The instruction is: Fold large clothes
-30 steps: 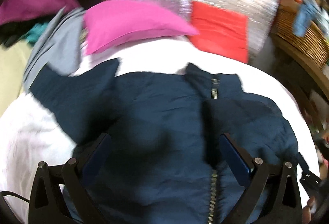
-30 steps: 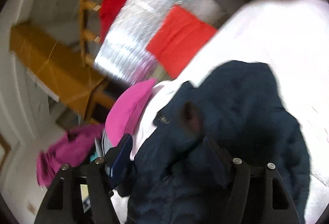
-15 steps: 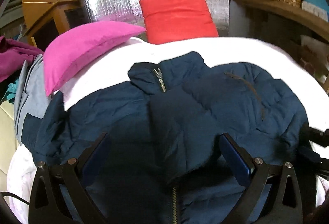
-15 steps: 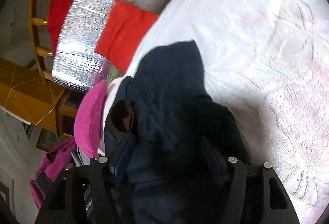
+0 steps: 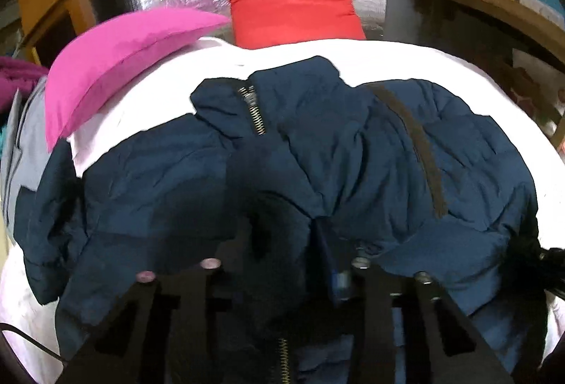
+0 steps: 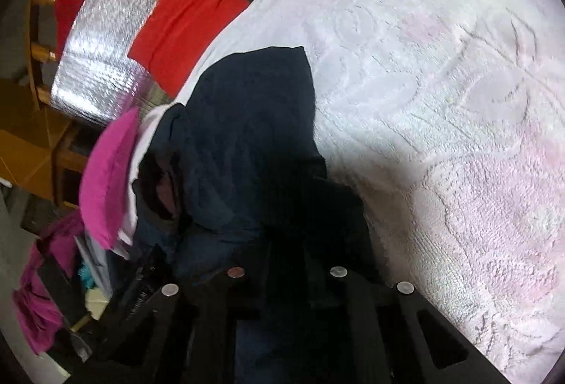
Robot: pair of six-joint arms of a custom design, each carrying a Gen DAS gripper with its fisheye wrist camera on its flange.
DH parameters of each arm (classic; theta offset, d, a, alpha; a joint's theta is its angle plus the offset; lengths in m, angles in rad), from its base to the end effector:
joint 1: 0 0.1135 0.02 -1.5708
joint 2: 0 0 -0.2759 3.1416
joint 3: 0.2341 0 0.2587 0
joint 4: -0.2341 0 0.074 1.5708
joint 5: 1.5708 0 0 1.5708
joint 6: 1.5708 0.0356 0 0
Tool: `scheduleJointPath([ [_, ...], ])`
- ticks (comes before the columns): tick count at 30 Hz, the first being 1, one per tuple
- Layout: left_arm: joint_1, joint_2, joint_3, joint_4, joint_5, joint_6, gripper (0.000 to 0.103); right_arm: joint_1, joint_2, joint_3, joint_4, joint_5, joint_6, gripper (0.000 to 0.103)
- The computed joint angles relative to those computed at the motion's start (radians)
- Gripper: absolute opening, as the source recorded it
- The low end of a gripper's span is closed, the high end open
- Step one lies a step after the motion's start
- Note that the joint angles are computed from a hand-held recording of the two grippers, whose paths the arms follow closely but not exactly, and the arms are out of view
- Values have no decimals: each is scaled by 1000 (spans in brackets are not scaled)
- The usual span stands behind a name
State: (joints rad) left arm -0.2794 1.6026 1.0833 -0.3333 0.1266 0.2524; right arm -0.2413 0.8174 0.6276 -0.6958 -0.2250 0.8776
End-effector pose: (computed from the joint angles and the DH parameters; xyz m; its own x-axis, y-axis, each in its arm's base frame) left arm 0.3342 -0.1006 0.2342 -0.6126 0.4335 -0.6609 0.5230 0.8493 0.0723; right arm 0.1558 -0.0302 0.2420 -0.4067 0.8723 -0.2715 0.6396 0.4841 0.5972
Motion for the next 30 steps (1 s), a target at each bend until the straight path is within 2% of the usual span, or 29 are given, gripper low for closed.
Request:
scheduleJointPath([
  [5, 112, 28, 74, -100, 147, -54, 16, 61, 32, 37, -36, 70, -1, 16],
  [15, 299, 54, 184, -291, 365, -8, 9, 116, 85, 104, -112, 146, -2, 16],
  [21, 426, 134, 288, -356, 379, 24, 9, 136, 126, 142, -149, 165, 4, 16],
  [24, 454, 115, 279, -323, 334, 60, 9, 142, 146, 160, -165, 171, 11, 17],
  [26, 453, 81, 258, -313, 345, 69, 10, 156, 155, 171, -177, 183, 13, 19],
  [27, 447, 71, 263, -344, 396, 74, 17, 162, 161, 178, -185, 190, 11, 19],
  [28, 437, 65, 262, -360, 429, 78, 34, 167, 161, 180, -188, 193, 15, 19],
  [29, 421, 56, 253, -357, 440, 75, 64, 165, 158, 180, -192, 190, 15, 19],
  [30, 389, 23, 222, -335, 428, 61, 77, 157, 154, 179, -194, 180, 11, 19],
])
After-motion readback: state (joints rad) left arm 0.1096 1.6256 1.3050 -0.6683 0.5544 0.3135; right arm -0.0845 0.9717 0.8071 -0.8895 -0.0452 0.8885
